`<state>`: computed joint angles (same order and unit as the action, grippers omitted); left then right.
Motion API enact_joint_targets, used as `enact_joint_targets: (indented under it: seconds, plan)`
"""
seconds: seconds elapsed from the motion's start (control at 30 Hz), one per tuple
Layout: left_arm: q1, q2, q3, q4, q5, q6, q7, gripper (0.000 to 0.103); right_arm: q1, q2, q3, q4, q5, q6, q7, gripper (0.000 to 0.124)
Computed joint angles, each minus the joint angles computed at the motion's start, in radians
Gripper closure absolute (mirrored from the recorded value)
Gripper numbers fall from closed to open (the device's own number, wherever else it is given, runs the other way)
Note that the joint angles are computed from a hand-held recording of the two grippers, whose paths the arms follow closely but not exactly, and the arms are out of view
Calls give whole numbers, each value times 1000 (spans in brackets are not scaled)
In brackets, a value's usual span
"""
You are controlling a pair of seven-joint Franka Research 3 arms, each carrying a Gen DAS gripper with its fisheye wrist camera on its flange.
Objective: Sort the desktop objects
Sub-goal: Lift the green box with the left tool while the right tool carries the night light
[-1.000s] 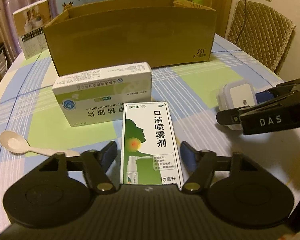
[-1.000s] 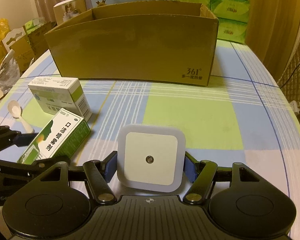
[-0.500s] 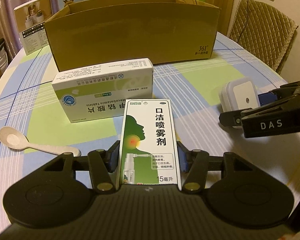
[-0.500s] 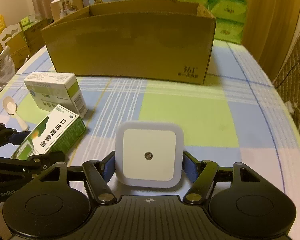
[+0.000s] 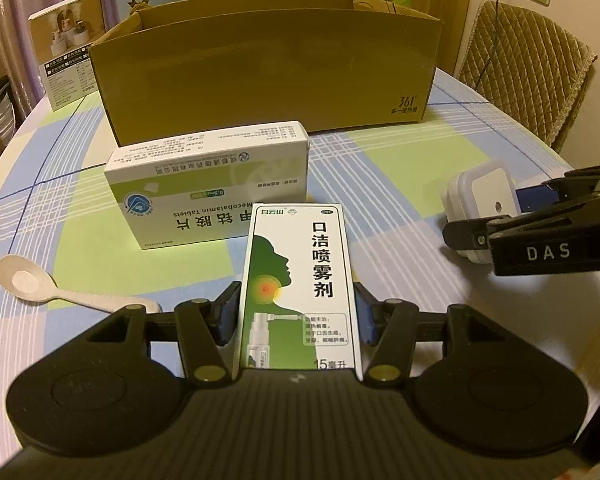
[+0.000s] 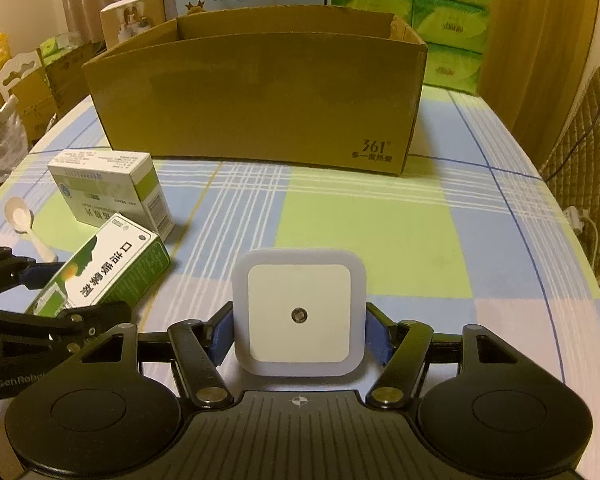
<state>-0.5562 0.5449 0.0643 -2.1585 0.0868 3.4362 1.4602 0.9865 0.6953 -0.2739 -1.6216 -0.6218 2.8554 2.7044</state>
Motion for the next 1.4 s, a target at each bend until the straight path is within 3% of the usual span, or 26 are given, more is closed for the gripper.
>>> enact_joint_targets:
  seconds: [0.57,0.73,1.07,1.4]
  plan:
    - [-7,16,6,19,-7,-7,-10,51,-3,14,7,20,5,-23,-13,62]
    - [-25,8,23,22,-3,-31,-14,52,44,11,-51,13,-53,4,51,62]
    - [-21,-19,16,-11,-12,12,0,52,52,-2,-62,1,-101,21,117,62]
    - [-42,-82,18,-89,-100,77,86,52,62,-21,-66,-21,-155,58,162,62]
